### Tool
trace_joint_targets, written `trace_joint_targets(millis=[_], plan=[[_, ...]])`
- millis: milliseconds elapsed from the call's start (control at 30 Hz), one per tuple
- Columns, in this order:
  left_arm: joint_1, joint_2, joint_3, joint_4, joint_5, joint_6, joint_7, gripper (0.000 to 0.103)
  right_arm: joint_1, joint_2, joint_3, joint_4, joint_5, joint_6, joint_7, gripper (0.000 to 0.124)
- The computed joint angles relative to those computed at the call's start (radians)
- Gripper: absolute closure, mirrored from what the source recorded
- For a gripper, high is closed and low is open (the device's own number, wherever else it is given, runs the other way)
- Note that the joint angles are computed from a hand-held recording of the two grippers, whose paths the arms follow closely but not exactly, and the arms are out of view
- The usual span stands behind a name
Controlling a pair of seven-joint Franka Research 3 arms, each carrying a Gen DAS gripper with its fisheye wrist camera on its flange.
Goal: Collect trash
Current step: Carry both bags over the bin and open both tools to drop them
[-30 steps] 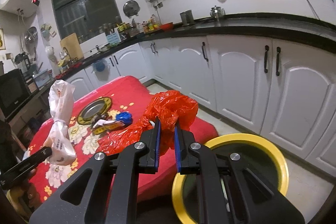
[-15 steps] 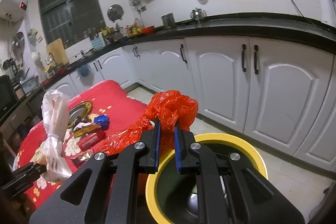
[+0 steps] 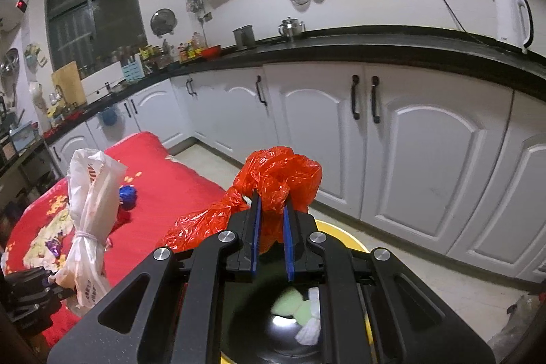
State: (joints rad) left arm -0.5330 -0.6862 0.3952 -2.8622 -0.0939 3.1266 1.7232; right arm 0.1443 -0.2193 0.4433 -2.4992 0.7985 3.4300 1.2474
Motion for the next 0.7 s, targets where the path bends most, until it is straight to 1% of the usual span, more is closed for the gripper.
trace_joint_targets(millis=[100, 133, 167, 200, 233, 267, 300, 367, 433, 500, 533, 567, 600, 700], plan=[[-0.029, 0.048, 0.008, 0.029, -0.01, -0.009, 0.0, 0.092, 0.0, -0.003, -0.015, -0.018, -0.005, 0.006, -0.009, 0.113], [-0.034, 0.062, 0.006, 0.036, -0.014, -0.008, 0.002, 0.092, 0.017, 0.0, -0.04, -0.023, -0.019, 0.005, -0.003, 0.113], [-0.036, 0.079, 0.002, 0.045, -0.017, -0.006, 0.001, 0.092, 0.048, 0.002, -0.081, -0.03, -0.043, 0.004, 0.013, 0.113], [-0.055, 0.102, 0.01, 0.059, -0.024, -0.009, 0.005, 0.092, 0.057, 0.004, -0.099, -0.035, -0.056, -0.004, 0.019, 0.113], [-0.07, 0.115, 0.016, 0.066, -0.031, -0.01, 0.01, 0.092, 0.035, 0.004, -0.083, -0.034, -0.051, -0.011, 0.01, 0.113], [-0.077, 0.126, 0.018, 0.072, -0.037, -0.012, 0.015, 0.092, -0.011, 0.004, -0.04, -0.033, -0.032, -0.02, -0.008, 0.113], [-0.088, 0.145, 0.02, 0.083, -0.045, -0.018, 0.02, 0.092, -0.037, 0.004, -0.019, -0.036, -0.028, -0.026, -0.015, 0.113], [-0.113, 0.174, 0.034, 0.101, -0.071, -0.03, 0.036, 0.092, -0.053, 0.009, -0.011, -0.039, -0.043, -0.036, -0.013, 0.113], [-0.127, 0.192, 0.035, 0.11, -0.098, -0.034, 0.054, 0.092, -0.07, 0.013, -0.003, -0.042, -0.062, -0.046, -0.003, 0.113], [-0.146, 0.212, 0.045, 0.124, -0.128, -0.04, 0.08, 0.091, -0.047, 0.021, -0.035, -0.047, -0.095, -0.051, 0.023, 0.113], [-0.149, 0.221, 0.044, 0.129, -0.142, -0.042, 0.09, 0.091, -0.015, 0.027, -0.074, -0.049, -0.121, -0.057, 0.038, 0.113], [-0.158, 0.234, 0.049, 0.14, -0.158, -0.047, 0.102, 0.091, -0.002, 0.03, -0.093, -0.054, -0.14, -0.057, 0.051, 0.113], [-0.167, 0.243, 0.052, 0.15, -0.175, -0.051, 0.114, 0.091, -0.004, 0.032, -0.094, -0.056, -0.153, -0.059, 0.058, 0.113], [-0.213, 0.274, 0.085, 0.184, -0.237, -0.063, 0.162, 0.091, 0.044, 0.035, -0.155, -0.068, -0.213, -0.073, 0.088, 0.113]])
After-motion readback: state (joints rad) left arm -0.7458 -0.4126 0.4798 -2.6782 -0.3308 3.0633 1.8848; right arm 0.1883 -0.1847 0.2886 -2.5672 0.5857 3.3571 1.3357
